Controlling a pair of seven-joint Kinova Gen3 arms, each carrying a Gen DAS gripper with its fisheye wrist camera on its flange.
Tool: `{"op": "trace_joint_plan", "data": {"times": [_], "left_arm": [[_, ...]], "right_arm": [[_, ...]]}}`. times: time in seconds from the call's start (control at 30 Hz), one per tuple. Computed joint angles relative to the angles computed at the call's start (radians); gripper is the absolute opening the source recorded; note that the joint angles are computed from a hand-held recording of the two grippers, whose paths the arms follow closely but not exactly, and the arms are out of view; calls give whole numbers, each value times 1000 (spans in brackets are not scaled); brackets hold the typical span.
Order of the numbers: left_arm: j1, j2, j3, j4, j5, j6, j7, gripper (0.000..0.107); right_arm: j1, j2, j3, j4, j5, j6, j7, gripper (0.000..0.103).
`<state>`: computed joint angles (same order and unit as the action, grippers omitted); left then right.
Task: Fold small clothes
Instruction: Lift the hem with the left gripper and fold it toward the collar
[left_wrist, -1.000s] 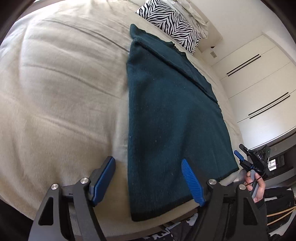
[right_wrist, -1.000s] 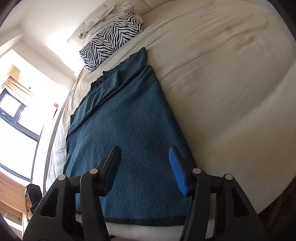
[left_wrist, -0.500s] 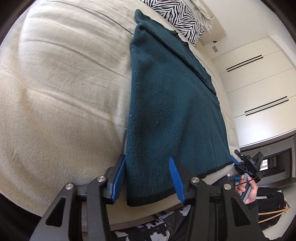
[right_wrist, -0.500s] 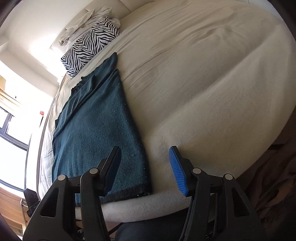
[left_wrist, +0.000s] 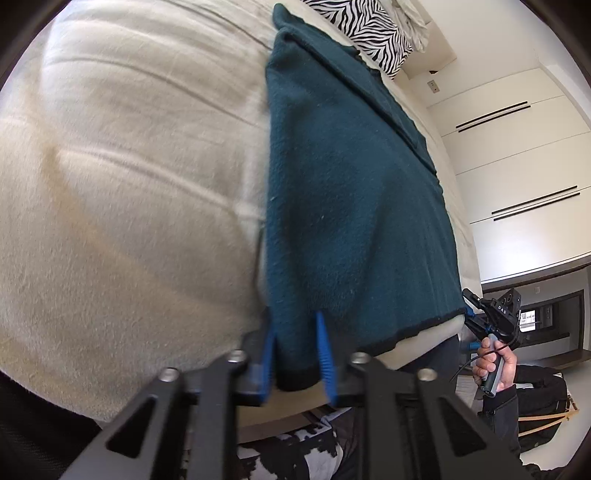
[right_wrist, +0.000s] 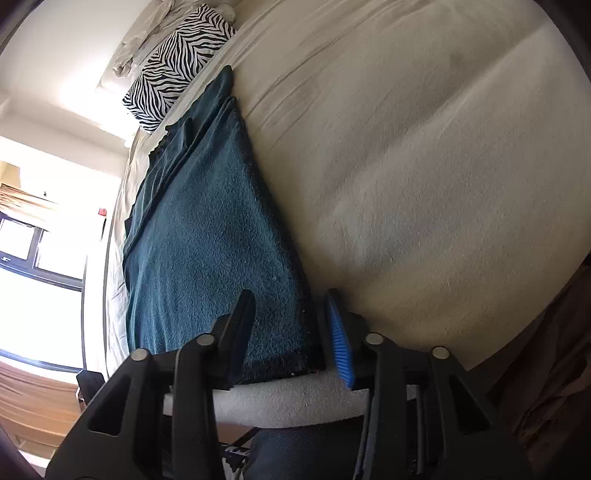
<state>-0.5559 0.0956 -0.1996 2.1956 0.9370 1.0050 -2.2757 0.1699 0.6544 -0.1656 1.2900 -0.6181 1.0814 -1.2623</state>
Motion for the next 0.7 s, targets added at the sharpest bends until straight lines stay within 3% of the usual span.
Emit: {"op": "trace_joint_plan", "data": {"times": [0.03, 0.13, 0.4, 0.7], "left_arm": [[-4, 3, -3, 5, 1, 7, -5, 9], [-12, -2, -7, 18, 18, 13, -17, 8], [-80, -11, -50, 40, 102, 100, -95, 7], [-140, -20, -83, -2, 254, 246, -159, 7]], "right_arm": [[3, 1, -3, 1, -2, 2, 7, 30], [4, -5, 1, 12, 0, -1, 10, 10], [24, -64, -18, 75, -56, -52, 62, 7], [36, -83, -59, 24, -224, 2, 128, 7]]}}
